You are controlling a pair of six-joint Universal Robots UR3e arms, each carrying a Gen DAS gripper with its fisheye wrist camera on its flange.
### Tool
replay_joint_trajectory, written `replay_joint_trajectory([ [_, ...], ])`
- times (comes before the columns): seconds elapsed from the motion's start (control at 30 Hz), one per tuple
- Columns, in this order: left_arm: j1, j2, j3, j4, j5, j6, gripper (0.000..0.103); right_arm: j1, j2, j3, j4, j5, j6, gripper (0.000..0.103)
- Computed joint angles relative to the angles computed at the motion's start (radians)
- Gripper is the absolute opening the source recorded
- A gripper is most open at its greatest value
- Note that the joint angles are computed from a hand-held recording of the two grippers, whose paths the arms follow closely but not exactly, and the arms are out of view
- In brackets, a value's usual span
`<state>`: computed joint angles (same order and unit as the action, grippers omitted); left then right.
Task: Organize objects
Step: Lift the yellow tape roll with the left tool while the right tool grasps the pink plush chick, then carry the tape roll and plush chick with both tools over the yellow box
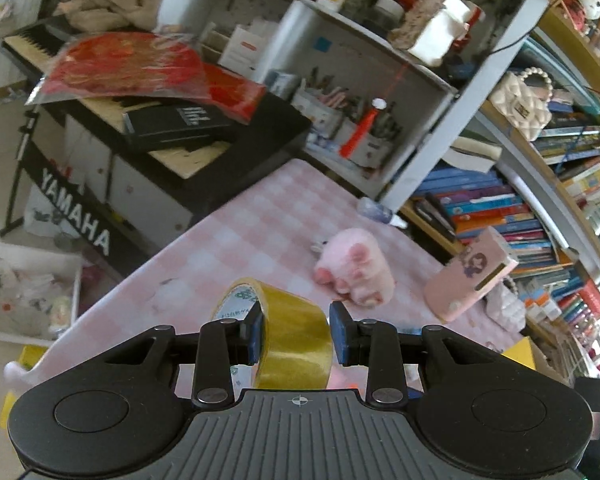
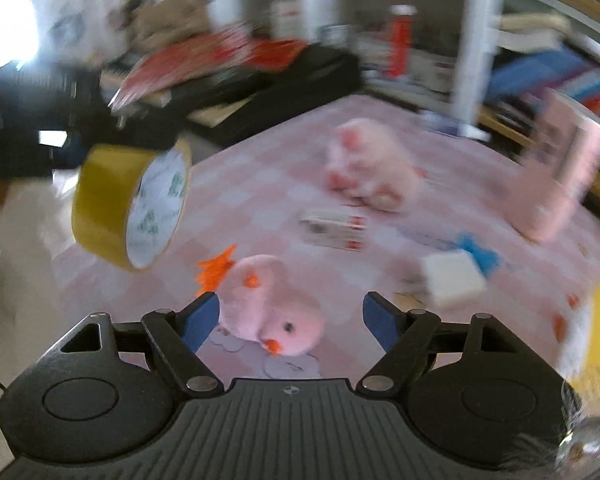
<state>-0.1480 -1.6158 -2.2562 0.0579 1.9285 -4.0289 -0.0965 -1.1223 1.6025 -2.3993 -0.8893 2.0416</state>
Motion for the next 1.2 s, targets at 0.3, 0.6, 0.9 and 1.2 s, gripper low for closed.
replay_joint_trajectory([
  [0.3,-0.001,0.037,-0.034,-0.051,-0.013,-0.026,0.031,0.121,0.152,-0.144,-0.014,-0.126,-0.033,0.062],
  [0.6,0.000,0.011,0.015,0.003,-0.100,0.082,0.031,0.007,0.040,-0.118,0.040,-0.020,0.127,0.060],
  [0.9,-0.065,-0.028,0.050,0.077,-0.197,0.172,0.031,-0.194,-0.223,0.158,-0.090,0.055,0.226,0.060],
  [1.2,-0.148,0.014,-0.005,0.094,-0.213,0.186,0.031,-0.368,-0.478,0.456,-0.165,0.070,0.295,0.060],
])
